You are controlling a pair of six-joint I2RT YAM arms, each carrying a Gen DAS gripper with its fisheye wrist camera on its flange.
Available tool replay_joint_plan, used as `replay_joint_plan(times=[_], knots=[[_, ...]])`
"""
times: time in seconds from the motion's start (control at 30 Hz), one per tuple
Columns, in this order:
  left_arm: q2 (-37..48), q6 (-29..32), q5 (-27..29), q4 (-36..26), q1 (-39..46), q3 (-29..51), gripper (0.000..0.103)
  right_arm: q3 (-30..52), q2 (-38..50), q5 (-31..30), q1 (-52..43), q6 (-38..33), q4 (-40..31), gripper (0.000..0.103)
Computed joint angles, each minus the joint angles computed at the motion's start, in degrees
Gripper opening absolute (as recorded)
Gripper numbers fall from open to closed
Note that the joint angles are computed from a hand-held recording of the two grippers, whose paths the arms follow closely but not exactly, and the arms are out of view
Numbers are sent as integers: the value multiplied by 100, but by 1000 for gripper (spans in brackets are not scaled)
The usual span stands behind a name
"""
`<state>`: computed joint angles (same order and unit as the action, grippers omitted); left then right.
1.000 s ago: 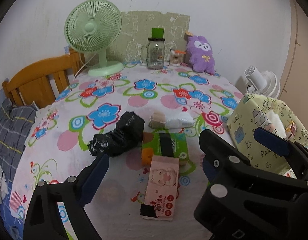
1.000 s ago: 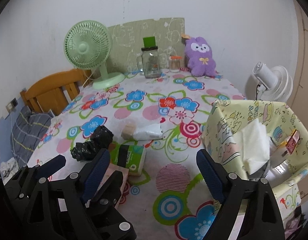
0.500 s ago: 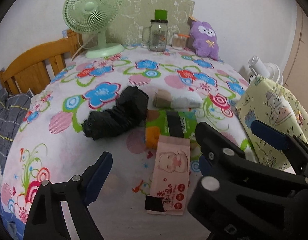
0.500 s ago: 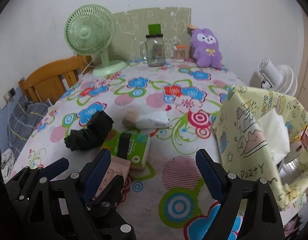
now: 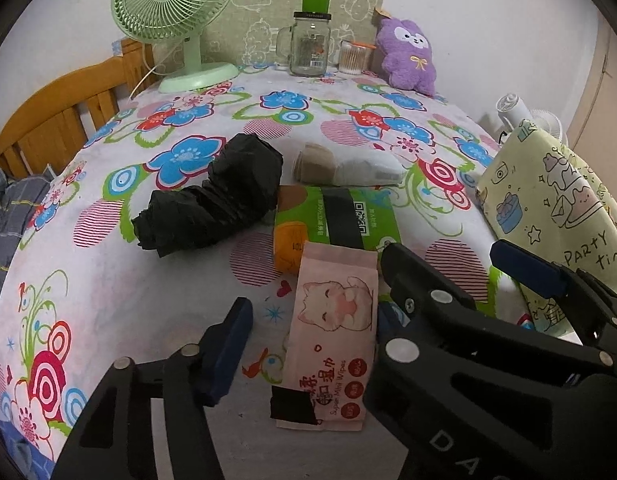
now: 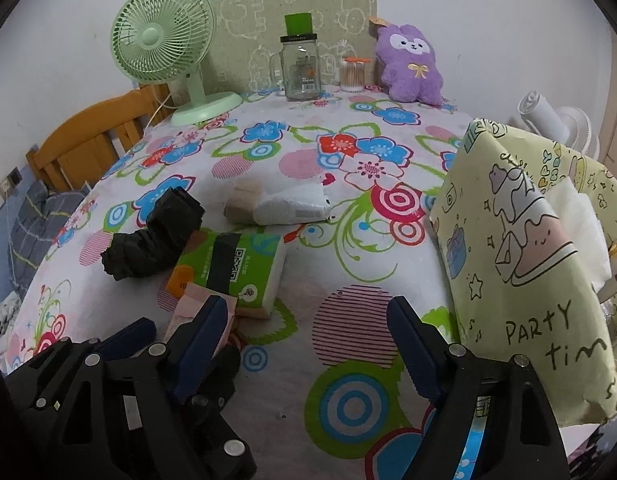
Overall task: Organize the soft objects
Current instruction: 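Lower left tool onto the pink wet-wipes pack and close the gripper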
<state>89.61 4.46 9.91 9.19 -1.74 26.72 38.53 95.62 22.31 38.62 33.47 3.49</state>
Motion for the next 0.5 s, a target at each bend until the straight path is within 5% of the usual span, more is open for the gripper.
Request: replay_joint_plan(times=[0.13,0.5], knots=[[-43,-3,-103,60,-32,-58,42,16,43,-57,-18,11,0,85],[-319,29,-17,-28,159,-153,41,61,-15,-127,84,42,-37,85]])
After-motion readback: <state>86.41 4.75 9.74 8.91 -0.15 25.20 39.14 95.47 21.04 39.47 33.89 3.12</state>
